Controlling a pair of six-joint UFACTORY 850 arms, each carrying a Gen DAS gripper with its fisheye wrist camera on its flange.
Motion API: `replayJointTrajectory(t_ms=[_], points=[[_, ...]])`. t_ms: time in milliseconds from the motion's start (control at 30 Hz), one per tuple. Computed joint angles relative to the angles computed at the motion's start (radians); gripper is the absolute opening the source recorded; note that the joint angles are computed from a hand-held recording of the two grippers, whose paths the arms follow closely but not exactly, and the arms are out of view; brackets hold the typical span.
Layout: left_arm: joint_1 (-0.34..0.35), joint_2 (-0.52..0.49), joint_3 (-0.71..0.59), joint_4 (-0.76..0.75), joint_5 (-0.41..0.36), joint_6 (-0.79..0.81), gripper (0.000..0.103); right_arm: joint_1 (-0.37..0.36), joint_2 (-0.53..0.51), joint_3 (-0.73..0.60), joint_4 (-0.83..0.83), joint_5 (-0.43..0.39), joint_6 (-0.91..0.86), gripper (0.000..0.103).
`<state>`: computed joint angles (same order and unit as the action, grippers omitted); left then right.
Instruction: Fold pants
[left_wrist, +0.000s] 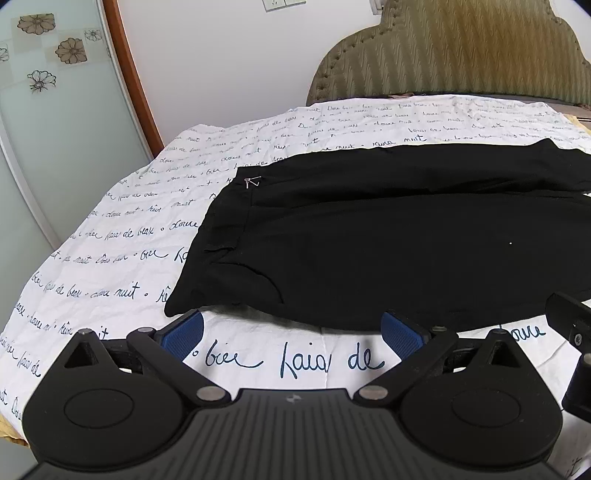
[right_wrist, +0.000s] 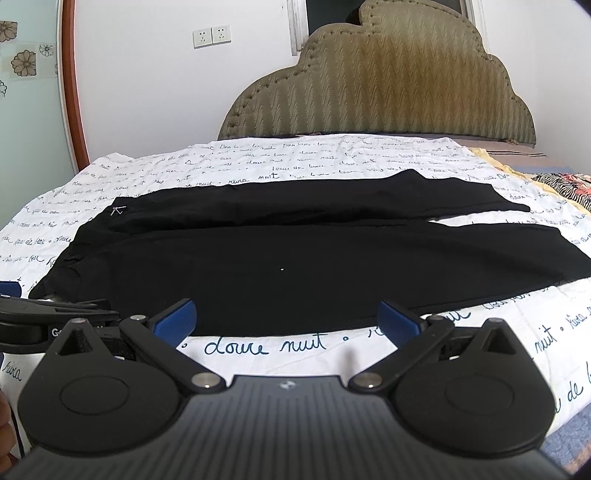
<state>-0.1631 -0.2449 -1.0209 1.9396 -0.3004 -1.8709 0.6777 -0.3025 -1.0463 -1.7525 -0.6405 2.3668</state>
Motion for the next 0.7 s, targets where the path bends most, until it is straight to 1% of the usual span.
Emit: replayJointTrajectory(t_ms=[300, 467, 533, 567, 667, 700], points=[[0.004, -0.019, -0.020, -0.031, 0.008, 0.035, 0.103, -0.007, -0.005, -0.009, -0.022, 0.017, 0.003, 0.103], [0.012, -0.040, -0.048, -0.047, 0.011, 0.058, 0.103, -0.021, -0.015, -0.033, -0.039, 0.054, -0.014, 0.103], [0.026, -0.052, -0.074, -0.060, 0.030, 0.085, 0.103, -0.033, -0.021, -0.050, -0.057, 0.072, -0.026, 0.103], [0.037, -0.058, -0.088, -0.041, 0.043, 0.076, 0.103, -0.047, -0.020, -0.055, -0.110, 0.098, -0.006, 0.103], [0.073, -0.082, -0.139, 0.091, 0.060, -0.013, 0.103, -0.095, -0.024, -0.072, -0.361, 0.163, 0.108, 0.103], [0.086, -0.096, -0.164, 0.124, 0.067, -0.030, 0.103, -0.110, -0.033, -0.091, -0.398, 0.175, 0.097, 0.103]])
